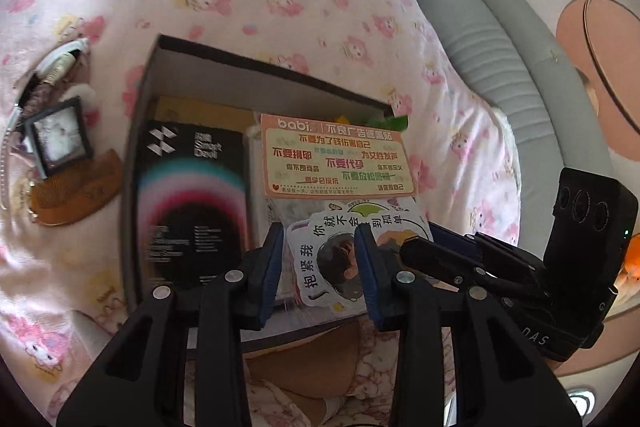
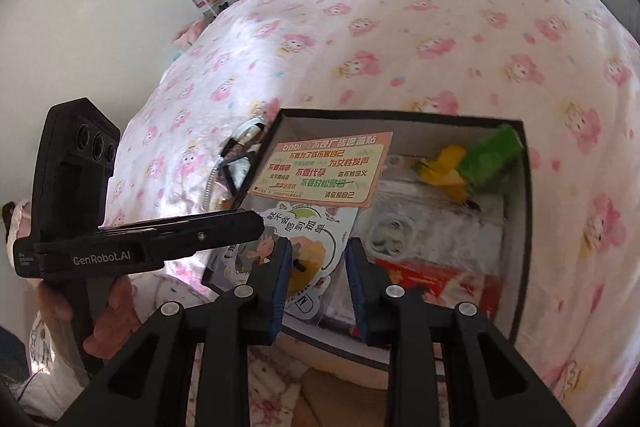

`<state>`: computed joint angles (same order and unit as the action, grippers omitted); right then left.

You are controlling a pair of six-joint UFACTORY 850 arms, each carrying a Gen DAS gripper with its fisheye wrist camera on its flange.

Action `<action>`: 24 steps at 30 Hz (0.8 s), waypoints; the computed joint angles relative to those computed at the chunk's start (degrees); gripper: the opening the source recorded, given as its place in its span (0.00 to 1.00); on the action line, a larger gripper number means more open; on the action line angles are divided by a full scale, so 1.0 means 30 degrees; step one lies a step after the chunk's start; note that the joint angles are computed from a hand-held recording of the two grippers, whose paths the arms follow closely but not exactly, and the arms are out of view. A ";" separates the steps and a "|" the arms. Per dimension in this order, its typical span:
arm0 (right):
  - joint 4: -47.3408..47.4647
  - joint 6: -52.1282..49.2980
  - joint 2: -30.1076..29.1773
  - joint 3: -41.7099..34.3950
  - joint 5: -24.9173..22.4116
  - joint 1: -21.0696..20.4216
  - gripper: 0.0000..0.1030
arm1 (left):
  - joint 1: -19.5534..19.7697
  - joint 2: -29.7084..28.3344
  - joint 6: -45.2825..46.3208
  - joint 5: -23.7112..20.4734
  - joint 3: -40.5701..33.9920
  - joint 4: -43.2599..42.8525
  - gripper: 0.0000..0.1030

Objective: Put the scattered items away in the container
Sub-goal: 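Carry the held cards with the right tool over the open box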

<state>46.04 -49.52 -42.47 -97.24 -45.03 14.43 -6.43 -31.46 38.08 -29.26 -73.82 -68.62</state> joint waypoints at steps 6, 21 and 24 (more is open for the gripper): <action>-0.0914 0.0892 -0.0449 0.0884 0.0506 -0.0710 0.25 | -0.0612 -0.1717 -0.0288 -0.0919 -0.0982 0.0732 0.34; -0.4652 0.4296 -0.2136 -0.0318 0.0438 0.0455 0.24 | -0.0162 -0.2209 -0.4882 -0.1416 -0.1155 0.3307 0.51; -0.5355 0.4937 -0.2217 -0.0334 0.0427 0.0418 0.24 | -0.0188 -0.1743 -0.4693 -0.0841 -0.0719 0.3263 0.51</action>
<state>29.97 -34.71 -49.13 -98.24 -43.75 15.68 -6.99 -36.69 24.00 -31.79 -75.98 -58.83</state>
